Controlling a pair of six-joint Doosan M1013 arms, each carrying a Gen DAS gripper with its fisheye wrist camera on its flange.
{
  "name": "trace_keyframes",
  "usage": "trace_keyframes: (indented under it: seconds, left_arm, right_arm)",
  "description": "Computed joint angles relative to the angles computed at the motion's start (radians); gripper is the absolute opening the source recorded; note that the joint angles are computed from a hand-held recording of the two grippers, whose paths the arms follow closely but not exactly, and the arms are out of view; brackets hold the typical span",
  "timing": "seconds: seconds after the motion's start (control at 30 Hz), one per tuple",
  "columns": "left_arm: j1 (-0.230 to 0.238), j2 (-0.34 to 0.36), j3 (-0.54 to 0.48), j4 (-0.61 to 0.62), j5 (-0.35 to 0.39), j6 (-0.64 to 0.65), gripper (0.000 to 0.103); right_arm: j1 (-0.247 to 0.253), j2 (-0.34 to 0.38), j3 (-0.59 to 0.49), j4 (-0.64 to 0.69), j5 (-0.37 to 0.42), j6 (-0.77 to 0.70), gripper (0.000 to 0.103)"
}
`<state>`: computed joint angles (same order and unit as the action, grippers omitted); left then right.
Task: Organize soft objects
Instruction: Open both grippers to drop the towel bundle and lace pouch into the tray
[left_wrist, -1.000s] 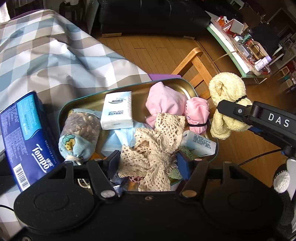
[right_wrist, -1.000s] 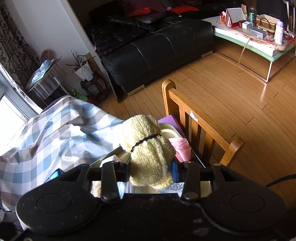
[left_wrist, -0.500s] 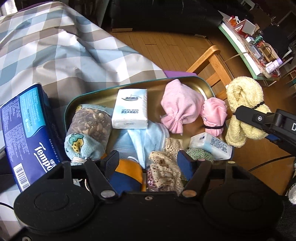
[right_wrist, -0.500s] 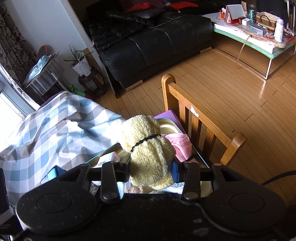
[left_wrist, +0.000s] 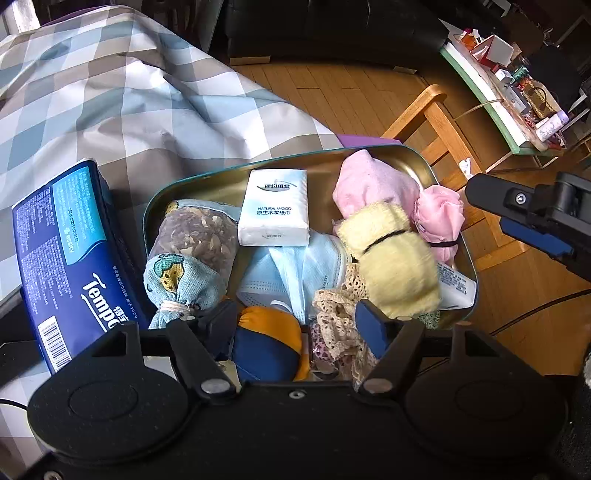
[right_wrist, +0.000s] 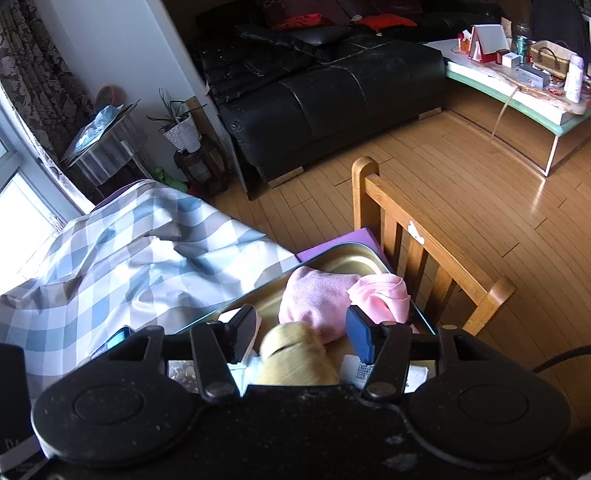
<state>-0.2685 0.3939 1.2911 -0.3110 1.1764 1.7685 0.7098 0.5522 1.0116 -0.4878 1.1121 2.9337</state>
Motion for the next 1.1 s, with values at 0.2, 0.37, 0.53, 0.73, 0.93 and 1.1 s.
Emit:
trace_keyframes:
  seconds: [0.2,0.37,0.53,0.73,0.93,1.1]
  left_arm:
    - [-0.004,-0.011,0.016,0.024,-0.017,-0.013,0.068]
    - [-0.009,-0.024,0.033,0.060,-0.038,-0.031,0.068]
    - [-0.014,-0.048,0.064,0.096,-0.076,-0.034,0.068]
    - [0.000,-0.082,0.108,0.092,-0.111,-0.025,0.069]
    - [0.019,-0.127,0.164,0.107,-0.175,-0.022,0.070]
    - [0.037,-0.157,0.203,0.114,-0.222,-0.007,0.070]
  right_arm:
    - [-0.004,0.003,-0.002,0.023,0.025,-0.019,0.055]
    - [0.001,0.006,-0.009,0.007,0.057,-0.031,0.059]
    - [0.001,0.005,-0.005,0.002,0.070,-0.024,0.061]
    - [0.008,0.015,-0.018,-0.026,0.101,-0.029,0.065]
    - [0.025,0.031,-0.038,-0.077,0.125,-0.044,0.069]
    - [0.048,0.044,-0.052,-0.123,0.143,-0.076,0.071]
